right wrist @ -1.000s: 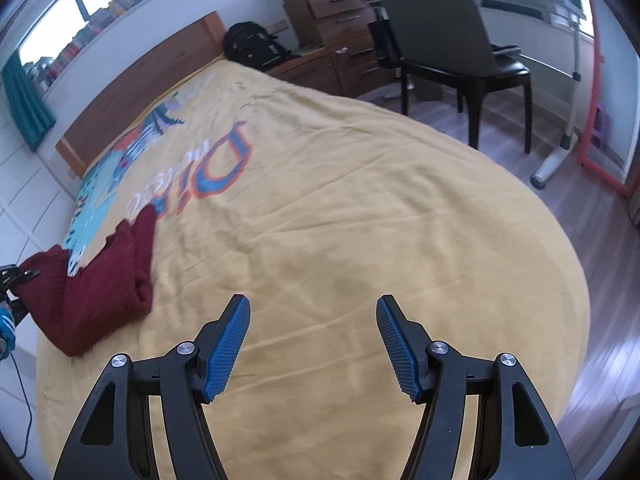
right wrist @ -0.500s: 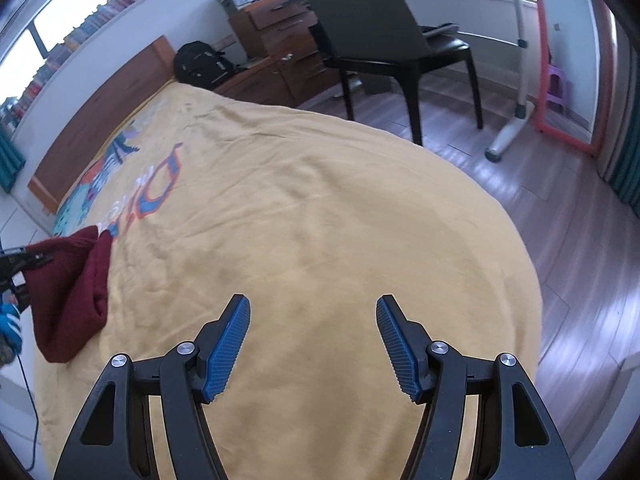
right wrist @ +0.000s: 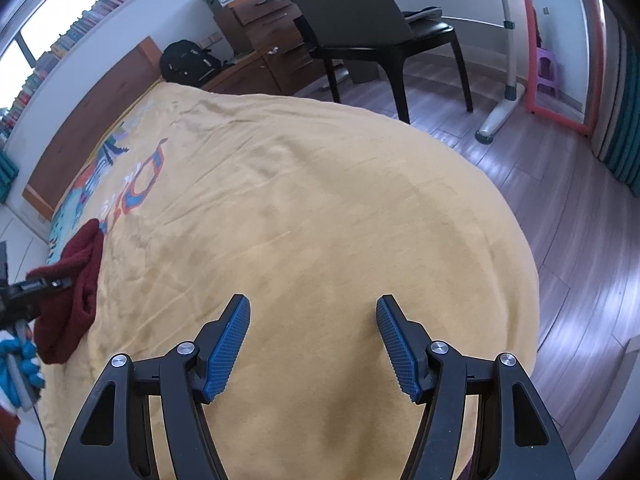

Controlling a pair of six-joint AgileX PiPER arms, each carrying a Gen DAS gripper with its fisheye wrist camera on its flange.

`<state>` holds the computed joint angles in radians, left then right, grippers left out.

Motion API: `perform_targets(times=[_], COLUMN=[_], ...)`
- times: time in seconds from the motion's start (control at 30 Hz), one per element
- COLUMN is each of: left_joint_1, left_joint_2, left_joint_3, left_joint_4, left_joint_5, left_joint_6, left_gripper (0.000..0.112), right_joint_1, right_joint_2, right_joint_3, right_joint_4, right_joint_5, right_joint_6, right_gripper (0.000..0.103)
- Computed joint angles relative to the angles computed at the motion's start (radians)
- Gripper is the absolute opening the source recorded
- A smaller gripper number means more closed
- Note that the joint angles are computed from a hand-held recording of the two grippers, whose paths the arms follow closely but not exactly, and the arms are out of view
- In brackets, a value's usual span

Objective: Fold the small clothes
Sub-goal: 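Lower the fold onto the sweater and open the left gripper, then move both grippers to the folded maroon bundle's edge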

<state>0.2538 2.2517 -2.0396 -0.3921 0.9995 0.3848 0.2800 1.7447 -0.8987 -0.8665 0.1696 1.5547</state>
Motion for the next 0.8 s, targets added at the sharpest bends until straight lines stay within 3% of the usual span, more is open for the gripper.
perform_targets(times=[0.13, 0.17, 0.3, 0.37, 0.53, 0.8], left_joint_1=[-0.027, -0.026, -0.006, 0.007, 0.051, 0.117], left_joint_2=[-0.035, -0.037, -0.050, -0.071, -0.081, -0.142], left_joint_3=[0.125, 0.127, 0.118, 0.151, 0.148, 0.175], left_joint_4=[0.030, 0.019, -0.054, -0.110, -0.228, -0.319], left_joint_5=[-0.104, -0.103, -0.054, -0.041, 0.078, 0.207], left_joint_6=[0.019, 0.027, 0.086, 0.135, 0.202, 0.314], left_gripper=[0.018, 0.024, 0.045, 0.049, 0.051, 0.051], right_joint_1=[0.006, 0.006, 0.010, 0.016, 0.035, 0.091], right_joint_2=[0.000, -0.001, -0.004, -0.007, -0.034, -0.108], right_joint_3=[-0.009, -0.009, -0.011, -0.016, -0.023, -0.038], right_joint_4=[0.003, 0.003, 0.008, 0.023, 0.053, 0.072], right_joint_5=[0.005, 0.006, 0.011, 0.020, 0.057, 0.147], right_joint_6=[-0.007, -0.006, -0.006, -0.024, -0.056, -0.073], right_gripper=[0.067, 0.067, 0.067, 0.067, 0.067, 0.067])
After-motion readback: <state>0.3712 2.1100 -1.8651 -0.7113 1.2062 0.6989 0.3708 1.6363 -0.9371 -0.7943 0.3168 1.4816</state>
